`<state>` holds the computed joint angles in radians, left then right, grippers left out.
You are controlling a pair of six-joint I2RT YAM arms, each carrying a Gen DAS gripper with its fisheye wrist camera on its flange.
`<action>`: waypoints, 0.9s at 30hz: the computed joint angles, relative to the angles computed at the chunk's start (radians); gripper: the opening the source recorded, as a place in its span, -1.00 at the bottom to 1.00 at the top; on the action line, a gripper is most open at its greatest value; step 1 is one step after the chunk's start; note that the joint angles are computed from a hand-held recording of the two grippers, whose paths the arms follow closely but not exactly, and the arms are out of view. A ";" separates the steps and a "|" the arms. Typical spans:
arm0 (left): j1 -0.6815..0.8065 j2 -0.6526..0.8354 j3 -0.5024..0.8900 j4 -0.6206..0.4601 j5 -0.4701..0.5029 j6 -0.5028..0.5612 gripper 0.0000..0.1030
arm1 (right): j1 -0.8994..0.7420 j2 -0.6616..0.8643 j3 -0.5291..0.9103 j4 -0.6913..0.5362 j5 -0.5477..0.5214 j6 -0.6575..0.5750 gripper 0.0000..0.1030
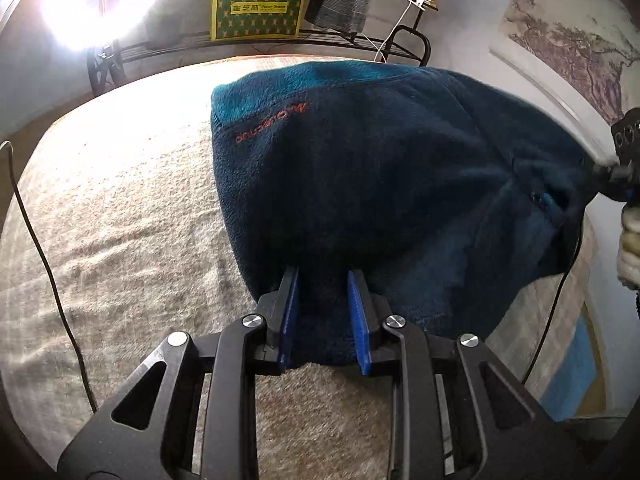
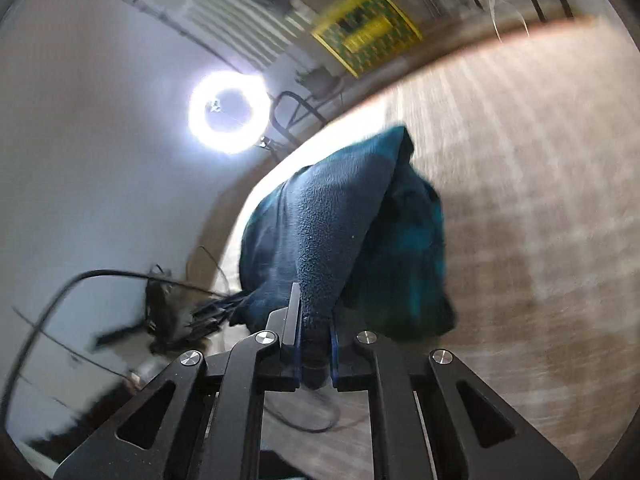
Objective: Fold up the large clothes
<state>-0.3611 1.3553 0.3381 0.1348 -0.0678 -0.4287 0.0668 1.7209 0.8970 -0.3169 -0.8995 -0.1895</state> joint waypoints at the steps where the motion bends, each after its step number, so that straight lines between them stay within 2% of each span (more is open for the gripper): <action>1: 0.006 -0.006 0.003 -0.013 0.007 0.006 -0.52 | 0.011 -0.008 -0.020 0.014 0.061 -0.027 -0.84; 3: 0.013 -0.037 0.019 -0.074 0.025 0.015 -0.52 | 0.053 0.059 -0.018 0.021 0.215 -0.044 -0.84; 4: 0.019 -0.069 0.024 -0.115 0.037 0.025 -0.52 | 0.063 0.085 -0.015 0.025 0.249 -0.059 -0.83; 5: 0.027 -0.120 0.022 -0.156 0.051 0.033 -0.52 | 0.066 0.095 -0.013 0.022 0.260 -0.083 -0.81; 7: 0.077 -0.237 0.008 -0.217 0.095 0.049 -0.50 | 0.043 0.095 0.026 -0.059 0.217 -0.161 -0.66; 8: 0.123 -0.294 0.002 -0.240 0.131 0.051 -0.43 | 0.029 0.090 0.049 -0.104 0.198 -0.205 -0.56; 10: 0.284 -0.372 0.003 -0.255 0.265 0.051 0.05 | -0.014 0.065 0.068 -0.154 0.159 -0.282 0.03; 11: 0.362 -0.368 0.011 -0.239 0.325 0.047 0.13 | -0.033 0.057 0.079 -0.164 0.139 -0.306 0.14; 12: 0.423 -0.344 0.023 -0.219 0.375 0.040 0.19 | -0.046 0.062 0.106 -0.178 0.118 -0.315 0.22; 14: 0.548 -0.221 0.064 -0.144 0.513 0.012 0.28 | -0.072 0.105 0.187 -0.217 0.059 -0.295 0.22; 16: 0.629 -0.048 0.116 -0.043 0.622 -0.038 0.31 | -0.057 0.186 0.288 -0.210 0.029 -0.215 0.22; 18: 0.662 0.088 0.172 0.012 0.682 -0.060 0.31 | -0.032 0.271 0.382 -0.196 0.015 -0.140 0.22; 23: 0.675 0.368 0.314 0.119 0.789 -0.123 0.31 | 0.038 0.510 0.668 -0.201 -0.005 0.048 0.23; 27: 0.658 0.476 0.406 0.131 0.800 -0.126 0.30 | 0.064 0.676 0.911 -0.300 -0.052 0.108 0.23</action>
<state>0.2973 1.8316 0.7437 0.2654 0.7322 -0.5544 0.1306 2.3968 1.8083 -0.6167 -0.9518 -0.0818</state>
